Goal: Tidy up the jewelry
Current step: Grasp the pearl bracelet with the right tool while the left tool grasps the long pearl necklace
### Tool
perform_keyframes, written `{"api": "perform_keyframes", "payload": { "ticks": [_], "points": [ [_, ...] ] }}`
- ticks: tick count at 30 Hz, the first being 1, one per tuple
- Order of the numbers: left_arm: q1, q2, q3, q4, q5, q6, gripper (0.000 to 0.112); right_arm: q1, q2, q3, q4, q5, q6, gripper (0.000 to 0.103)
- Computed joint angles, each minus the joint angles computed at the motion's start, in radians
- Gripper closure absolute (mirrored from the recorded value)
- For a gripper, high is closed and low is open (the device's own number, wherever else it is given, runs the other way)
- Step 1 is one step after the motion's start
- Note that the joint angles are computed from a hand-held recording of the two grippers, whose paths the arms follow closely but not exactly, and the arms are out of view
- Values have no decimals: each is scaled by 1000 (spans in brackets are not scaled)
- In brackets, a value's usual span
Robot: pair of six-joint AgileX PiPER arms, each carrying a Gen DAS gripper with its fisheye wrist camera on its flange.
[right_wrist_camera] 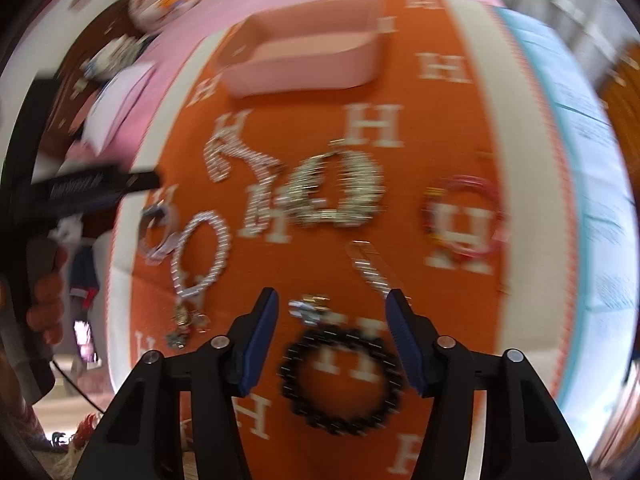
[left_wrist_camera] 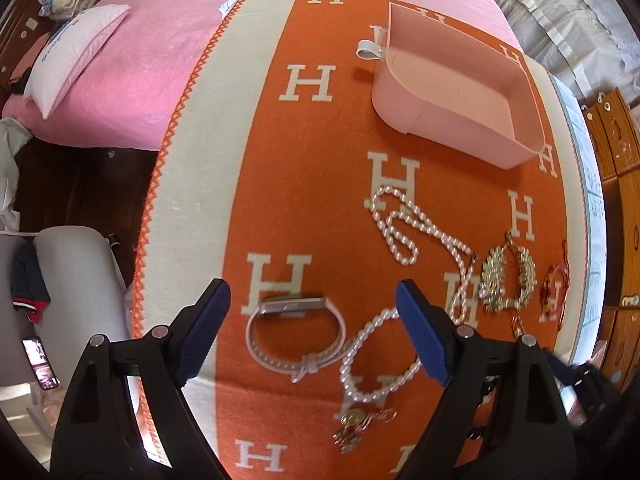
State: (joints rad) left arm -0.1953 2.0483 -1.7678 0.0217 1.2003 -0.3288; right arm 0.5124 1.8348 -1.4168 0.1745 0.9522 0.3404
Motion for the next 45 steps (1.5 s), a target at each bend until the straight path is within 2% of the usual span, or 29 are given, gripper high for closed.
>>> {"api": "perform_keyframes", "payload": {
  "ticks": [5,10,13,17,19,21,22,25,30,33,39,45],
  "points": [
    [8,19,-14,7,-5,-22,31,70,153,-173,49,14,-88,48],
    [38,-4,29,4,-25,-42,31,113,306,-363,78,68,-141,65],
    [53,-34,73,3,-43,-53,31,141,384,-471,47,109,-140,67],
    [64,-59,106,4,-63,-62,31,199,422,-538,-44,103,-131,68],
    [68,-65,112,-1,-69,-62,31,233,453,-590,-111,112,-116,77],
    [65,-70,113,-3,-70,-59,31,265,480,-633,-181,123,-96,93],
    [63,-74,115,-5,-69,-54,31,273,486,-642,-197,122,-92,95],
    [47,-61,95,-22,-66,-19,31,256,472,-614,-159,98,-87,96],
    [-27,-15,29,-6,-61,99,31,179,319,-381,-21,-42,-139,96],
    [-93,28,-17,49,-66,196,31,153,243,-294,7,-83,-154,96],
    [-191,100,-98,187,-67,359,32,74,110,-130,82,-107,-186,96],
    [-237,165,-168,268,-64,530,32,8,47,-52,135,-111,-221,96]
  ]
}}
